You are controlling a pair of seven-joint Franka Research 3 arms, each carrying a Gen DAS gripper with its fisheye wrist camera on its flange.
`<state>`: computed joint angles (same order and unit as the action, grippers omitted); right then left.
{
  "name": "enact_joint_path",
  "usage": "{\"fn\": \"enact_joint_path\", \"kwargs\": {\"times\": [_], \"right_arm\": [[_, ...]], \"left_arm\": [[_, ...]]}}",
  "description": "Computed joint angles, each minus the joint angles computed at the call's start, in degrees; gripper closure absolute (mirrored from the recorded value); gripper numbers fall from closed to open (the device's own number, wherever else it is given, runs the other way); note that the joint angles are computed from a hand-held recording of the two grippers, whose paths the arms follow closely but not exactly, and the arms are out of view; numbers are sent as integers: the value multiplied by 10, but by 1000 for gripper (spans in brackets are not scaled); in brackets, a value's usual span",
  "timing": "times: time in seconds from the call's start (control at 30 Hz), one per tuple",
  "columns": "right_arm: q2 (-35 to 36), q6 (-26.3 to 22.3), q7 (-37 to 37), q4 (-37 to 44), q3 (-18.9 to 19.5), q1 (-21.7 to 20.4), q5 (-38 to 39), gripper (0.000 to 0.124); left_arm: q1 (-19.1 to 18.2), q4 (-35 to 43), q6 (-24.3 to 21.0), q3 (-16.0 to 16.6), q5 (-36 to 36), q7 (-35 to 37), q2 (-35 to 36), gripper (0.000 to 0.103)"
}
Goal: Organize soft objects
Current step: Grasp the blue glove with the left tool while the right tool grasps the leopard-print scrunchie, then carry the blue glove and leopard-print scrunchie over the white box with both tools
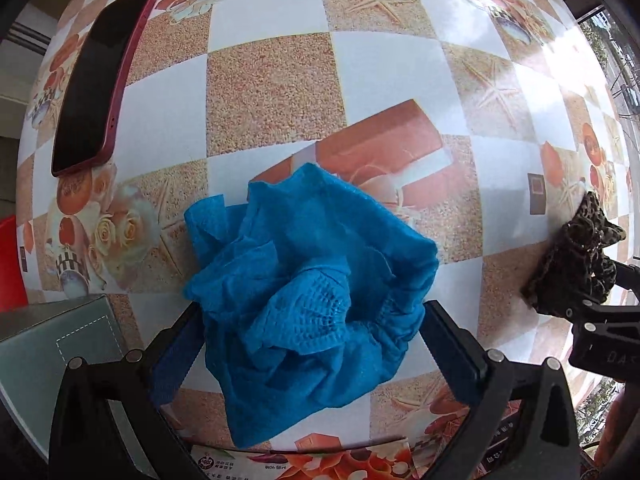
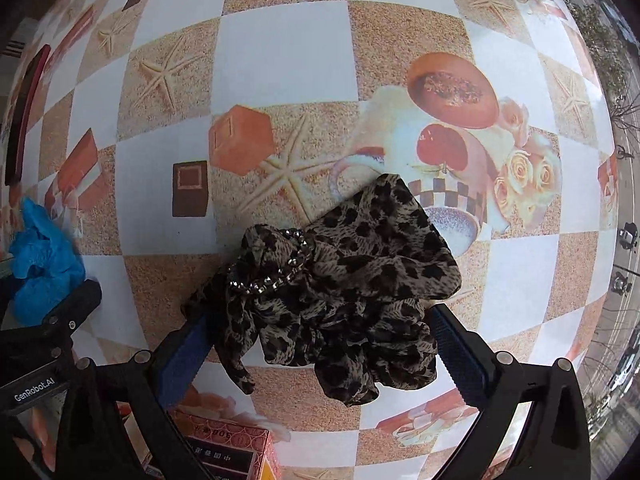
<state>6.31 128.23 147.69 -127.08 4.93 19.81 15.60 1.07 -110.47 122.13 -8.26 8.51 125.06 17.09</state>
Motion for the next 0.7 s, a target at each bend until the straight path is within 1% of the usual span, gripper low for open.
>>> {"fn": "enact_joint_path", "kwargs": {"times": [0.03,0.17,0.2,0.23,0.27,0.3,0.33,0.37,0.4,0.43,0.47,0.5,0.53,0.57,0.63,0.7], "right_arm": [[9,-4,1,11,0,-1,1,21],[10,0,7,11,-3,-2,-3,21],[10,-1,8,11,-4,-2,-5,21],[11,1,9,10,-4,-2,-7,21],[13,3,12,12,-4,-1,-10,23],[10,1,21,14,-4,2,-19,26],[4,4,29,10,-4,4,-30,36],[-1,5,37,10,-2,7,-42,51],[-6,7,43,10,-1,10,-54,59],[-16,16,44,-1,0,11,-59,76],[-23,30,44,-10,2,12,-59,85],[-31,45,46,-20,3,11,-57,87],[-38,57,54,-29,4,11,-58,91],[-47,73,61,-40,5,11,-59,94],[-73,103,82,-67,8,11,-68,94],[-99,114,101,-84,13,8,-86,94]], "left_arm": [[-2,2,-2,0,2,-5,3,0],[-7,22,-3,-1,3,-25,23,0],[-10,40,-22,-2,7,-31,33,0],[-26,78,-45,-6,12,-52,50,0],[-32,101,-55,-7,14,-61,65,0],[-30,103,-58,-9,12,-63,65,2],[-29,95,-49,-12,7,-62,59,7],[-27,90,-41,-14,4,-56,53,10],[-24,79,-31,-18,0,-46,44,20],[-23,64,-21,-21,-5,-36,32,35],[-23,55,-14,-24,-8,-24,24,43],[-23,52,-13,-25,-11,-14,19,58],[-24,50,-14,-25,-14,-7,16,61],[-23,46,-11,-26,-21,2,11,63],[-18,32,-1,-28,-39,25,-8,64],[-14,13,17,-27,-52,54,-32,64]]}}
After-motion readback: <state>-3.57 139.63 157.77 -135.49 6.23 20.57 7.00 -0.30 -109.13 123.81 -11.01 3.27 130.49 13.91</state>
